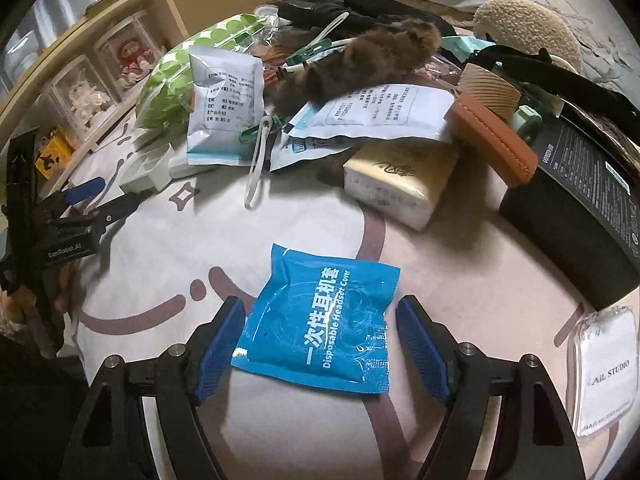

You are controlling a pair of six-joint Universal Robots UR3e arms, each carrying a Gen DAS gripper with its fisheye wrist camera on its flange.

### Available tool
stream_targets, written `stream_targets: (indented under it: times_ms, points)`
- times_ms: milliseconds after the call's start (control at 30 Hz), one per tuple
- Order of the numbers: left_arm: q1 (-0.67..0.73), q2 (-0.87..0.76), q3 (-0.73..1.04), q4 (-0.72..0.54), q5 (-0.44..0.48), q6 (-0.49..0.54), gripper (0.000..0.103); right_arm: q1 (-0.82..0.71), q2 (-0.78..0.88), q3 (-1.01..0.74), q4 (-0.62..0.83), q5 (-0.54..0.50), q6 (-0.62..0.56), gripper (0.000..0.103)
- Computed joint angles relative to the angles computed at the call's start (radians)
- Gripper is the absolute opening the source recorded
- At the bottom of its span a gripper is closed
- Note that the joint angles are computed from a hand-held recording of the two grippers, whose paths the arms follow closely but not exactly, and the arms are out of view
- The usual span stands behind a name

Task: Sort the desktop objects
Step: 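Lower the left tool over the white plastic tray and close on it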

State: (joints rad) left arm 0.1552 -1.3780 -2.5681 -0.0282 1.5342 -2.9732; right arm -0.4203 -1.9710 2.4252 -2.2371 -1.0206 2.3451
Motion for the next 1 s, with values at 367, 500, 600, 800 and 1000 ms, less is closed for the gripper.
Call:
stream_targets:
  times_ms: [367, 500, 600, 800, 1000]
  points:
    - [-0.116, -0.116, 0.17, -0.079, 0.004, -0.083, 0.103, -0.027, -0.025, 0.021, 0.047, 0.044, -0.079, 0.093]
    - [-0.101, -0.16, 0.203, -0.107, -0.005, -0.123, 0.102, -0.053, -0.035, 0.015, 0.093, 0.066, -0.111, 0.094]
    - [-0.091, -0.155, 0.185, -0.082, -0.015, -0.128, 0.102, -0.069, -0.054, 0.025, 0.11, 0.077, -0.134, 0.096]
    - [-0.044, -0.12, 0.145, -0.054, -0.058, -0.135, 0.082, -0.059, -0.065, 0.045, 0.072, 0.066, -0.137, 0.1]
    - [-0.004, -0.099, 0.122, -0.045, -0.11, -0.111, 0.065, -0.072, -0.062, 0.041, 0.095, 0.099, -0.138, 0.1]
